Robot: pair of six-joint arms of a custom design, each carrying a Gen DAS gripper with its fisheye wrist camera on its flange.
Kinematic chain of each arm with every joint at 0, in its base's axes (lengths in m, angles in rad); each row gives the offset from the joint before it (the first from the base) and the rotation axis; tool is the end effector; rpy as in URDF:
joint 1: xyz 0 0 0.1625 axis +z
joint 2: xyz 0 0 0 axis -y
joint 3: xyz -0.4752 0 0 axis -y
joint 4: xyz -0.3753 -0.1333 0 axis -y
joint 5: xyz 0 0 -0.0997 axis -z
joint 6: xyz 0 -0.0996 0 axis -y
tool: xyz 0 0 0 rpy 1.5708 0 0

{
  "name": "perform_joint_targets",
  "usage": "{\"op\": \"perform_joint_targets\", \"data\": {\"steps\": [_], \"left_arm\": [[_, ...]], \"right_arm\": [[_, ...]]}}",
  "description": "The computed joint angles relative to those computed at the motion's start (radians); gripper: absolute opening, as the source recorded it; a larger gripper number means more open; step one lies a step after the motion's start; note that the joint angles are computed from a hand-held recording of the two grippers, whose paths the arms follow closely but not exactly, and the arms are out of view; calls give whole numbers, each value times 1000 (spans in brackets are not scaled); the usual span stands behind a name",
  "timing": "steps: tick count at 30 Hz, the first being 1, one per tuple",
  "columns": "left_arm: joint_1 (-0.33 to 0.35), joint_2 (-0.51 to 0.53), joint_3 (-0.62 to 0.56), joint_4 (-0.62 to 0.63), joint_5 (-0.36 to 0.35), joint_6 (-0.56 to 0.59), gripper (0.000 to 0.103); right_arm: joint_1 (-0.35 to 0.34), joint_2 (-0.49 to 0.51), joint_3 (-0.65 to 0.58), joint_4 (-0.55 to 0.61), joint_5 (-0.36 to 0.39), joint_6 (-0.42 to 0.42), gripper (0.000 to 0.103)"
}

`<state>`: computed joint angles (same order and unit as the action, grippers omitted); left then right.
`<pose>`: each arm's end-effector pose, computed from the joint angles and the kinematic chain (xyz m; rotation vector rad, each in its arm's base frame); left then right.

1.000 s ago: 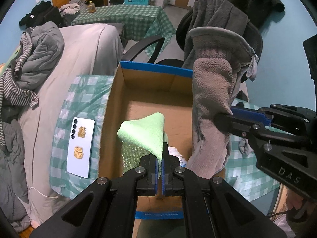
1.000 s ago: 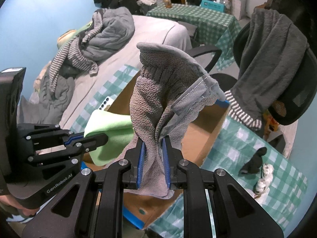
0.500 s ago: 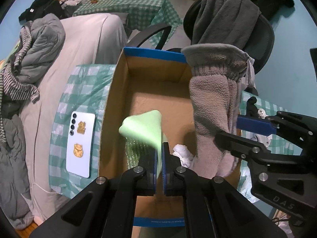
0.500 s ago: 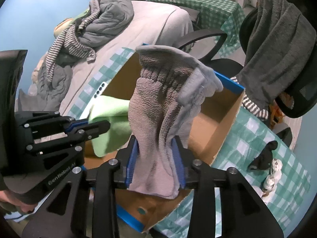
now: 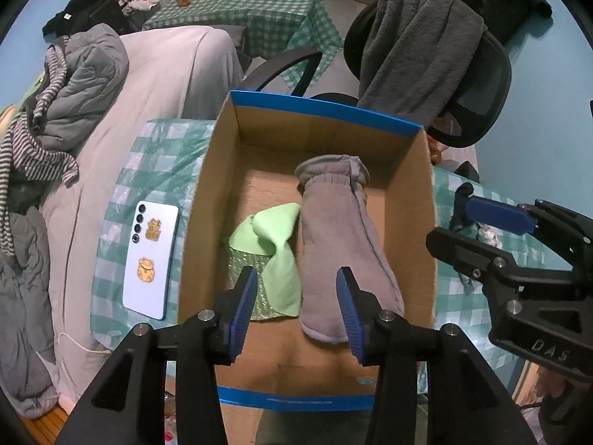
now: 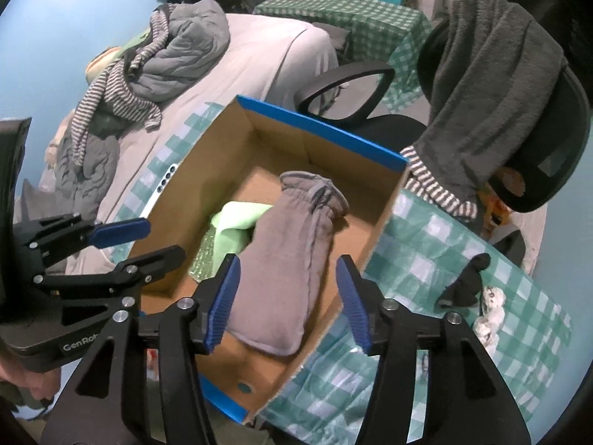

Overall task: Organize soft objects
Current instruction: 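Move both tools back over the black sock and white plastic bag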

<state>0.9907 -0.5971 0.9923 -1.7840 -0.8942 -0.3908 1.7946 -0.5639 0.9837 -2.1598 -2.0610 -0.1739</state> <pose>-0.2876 -0.7959 0.1908 0.3104 2.4358 -0.2048 0.2745 -0.8169 0.1937 0.4677 -2.6050 0.2408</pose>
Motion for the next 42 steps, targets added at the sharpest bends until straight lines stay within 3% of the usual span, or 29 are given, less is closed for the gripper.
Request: {"op": "perform_joint_targets", "data": {"steps": [6, 24, 42], "left_arm": [[-19, -3, 20, -16, -6, 6, 49], [-78, 29, 15, -39, -25, 47, 50], [-125, 118, -64, -10, -48, 102, 51]], "right_arm": [[-4, -40, 50, -34, -16, 12, 62], [-32, -182, 212, -113, -62, 56, 63], [-83, -286, 314, -151, -84, 95, 64]]}}
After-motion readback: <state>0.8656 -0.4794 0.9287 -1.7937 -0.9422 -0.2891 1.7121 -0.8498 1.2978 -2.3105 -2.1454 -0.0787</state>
